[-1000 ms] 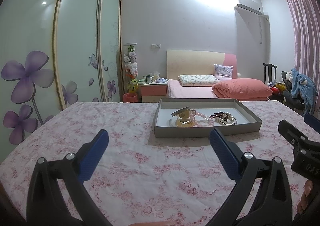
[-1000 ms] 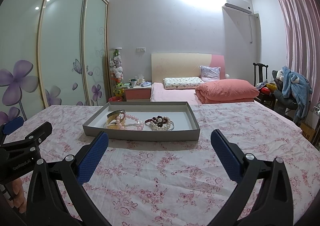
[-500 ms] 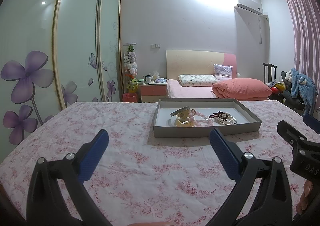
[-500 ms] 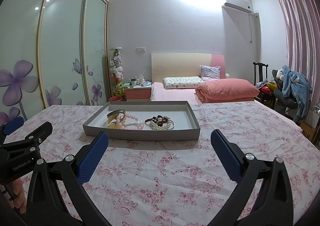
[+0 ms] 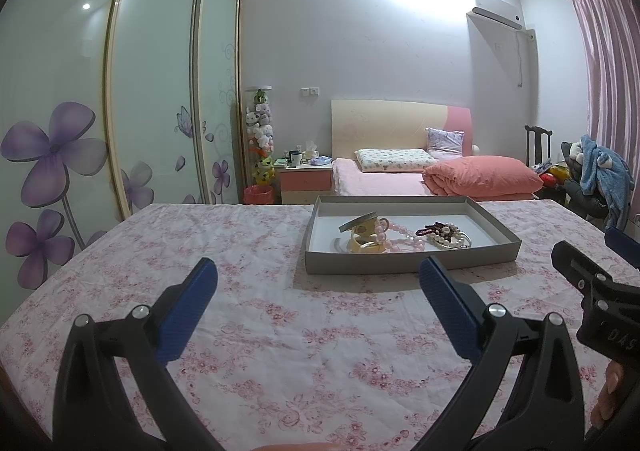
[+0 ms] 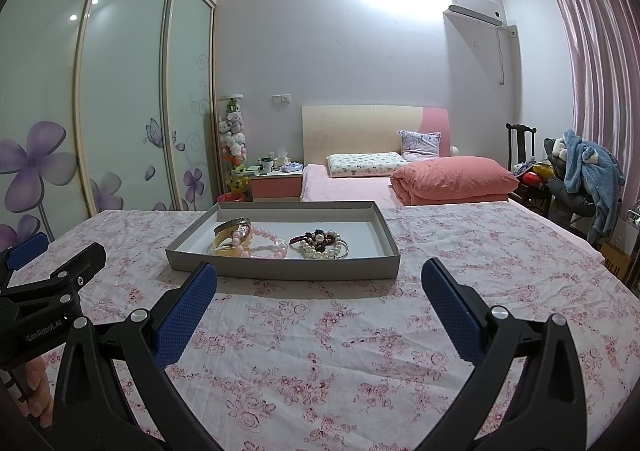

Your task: Organize jewelry

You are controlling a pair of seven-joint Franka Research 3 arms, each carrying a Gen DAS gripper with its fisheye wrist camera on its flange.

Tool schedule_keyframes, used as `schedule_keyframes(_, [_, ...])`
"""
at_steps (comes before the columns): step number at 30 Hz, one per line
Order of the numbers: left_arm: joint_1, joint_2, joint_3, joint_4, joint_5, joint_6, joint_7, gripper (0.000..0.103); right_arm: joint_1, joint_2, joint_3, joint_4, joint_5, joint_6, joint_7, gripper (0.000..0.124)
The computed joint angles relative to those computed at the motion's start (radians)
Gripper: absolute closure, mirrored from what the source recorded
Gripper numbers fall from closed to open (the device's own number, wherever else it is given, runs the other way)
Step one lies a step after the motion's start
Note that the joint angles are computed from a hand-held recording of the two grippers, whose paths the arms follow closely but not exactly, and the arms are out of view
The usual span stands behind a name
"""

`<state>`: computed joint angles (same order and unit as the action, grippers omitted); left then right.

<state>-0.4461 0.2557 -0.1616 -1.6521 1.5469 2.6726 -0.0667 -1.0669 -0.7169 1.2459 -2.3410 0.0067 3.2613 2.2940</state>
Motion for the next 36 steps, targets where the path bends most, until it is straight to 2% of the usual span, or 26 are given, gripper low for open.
schedule_keyframes(36, [-0.003,-0.004,-0.003,-0.004,-0.001,0.005,-0.003,0.004,0.006,-0.017,0.006,-0.013,0.001,0.001,0.015,0.023])
